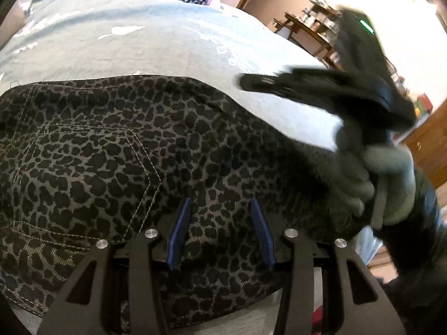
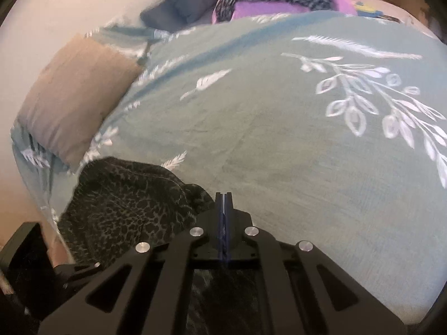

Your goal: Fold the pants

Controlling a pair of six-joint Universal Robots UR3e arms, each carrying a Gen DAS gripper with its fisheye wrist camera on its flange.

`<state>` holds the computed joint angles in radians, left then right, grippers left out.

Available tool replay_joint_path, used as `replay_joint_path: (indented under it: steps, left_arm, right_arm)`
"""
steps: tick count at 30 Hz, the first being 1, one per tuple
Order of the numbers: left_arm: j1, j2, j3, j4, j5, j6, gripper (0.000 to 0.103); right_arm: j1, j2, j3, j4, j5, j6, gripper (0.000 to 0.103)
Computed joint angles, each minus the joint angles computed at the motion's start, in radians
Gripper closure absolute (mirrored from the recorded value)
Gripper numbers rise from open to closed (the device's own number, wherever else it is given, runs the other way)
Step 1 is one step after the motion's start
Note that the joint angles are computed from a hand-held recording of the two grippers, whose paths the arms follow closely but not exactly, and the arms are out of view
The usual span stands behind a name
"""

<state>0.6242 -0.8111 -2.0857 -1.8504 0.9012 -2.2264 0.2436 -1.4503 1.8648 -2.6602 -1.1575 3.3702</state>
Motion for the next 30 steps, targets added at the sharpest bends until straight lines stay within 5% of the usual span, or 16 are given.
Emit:
replay_joint_path:
  steps: [2,3,8,13,19,24,30]
  left_arm:
    - [-0.019,-0.047,0.016,0.059,-0.013,-0.062,0.055]
    - [-0.038,-0.076,0.023,0.106,-0.024,-0.106,0.055]
    - [-0.172,-0.228,0.052,0.357,-0.037,-0.31,0.055]
    - [-0.331,-0.342,0.043,0.583,0.053,-0.495,0.053]
    - [-0.328,-0.384,-0.014,0.698,0.089,-0.543,0.051]
    - [-0.448,-0.456,0.054,0.778,0.147,-0.696,0.051]
    - [-0.566,-0.512,0.081,0.887,0.257,-0.794,0.05]
  right_arm:
    - [-0.037,-0.12,0.114,-0.02,-0.016,-0.009,0.068]
    - [-0.052,-0.184,0.17,-0.024,-0.036,-0.015,0.065]
    - [-0.13,-0.519,0.429,0.067,-0.109,-0.041,0.065]
    - [-0.186,-0.804,0.592,0.203,-0.181,-0.057,0.065]
    - [-0.259,-0.917,0.682,0.288,-0.242,-0.122,0.065]
    - [-0.242,-0.781,0.685,0.135,-0.307,-0.08,0.065]
    - [-0.354,-0.908,0.691,0.264,-0.203,-0.112,0.065]
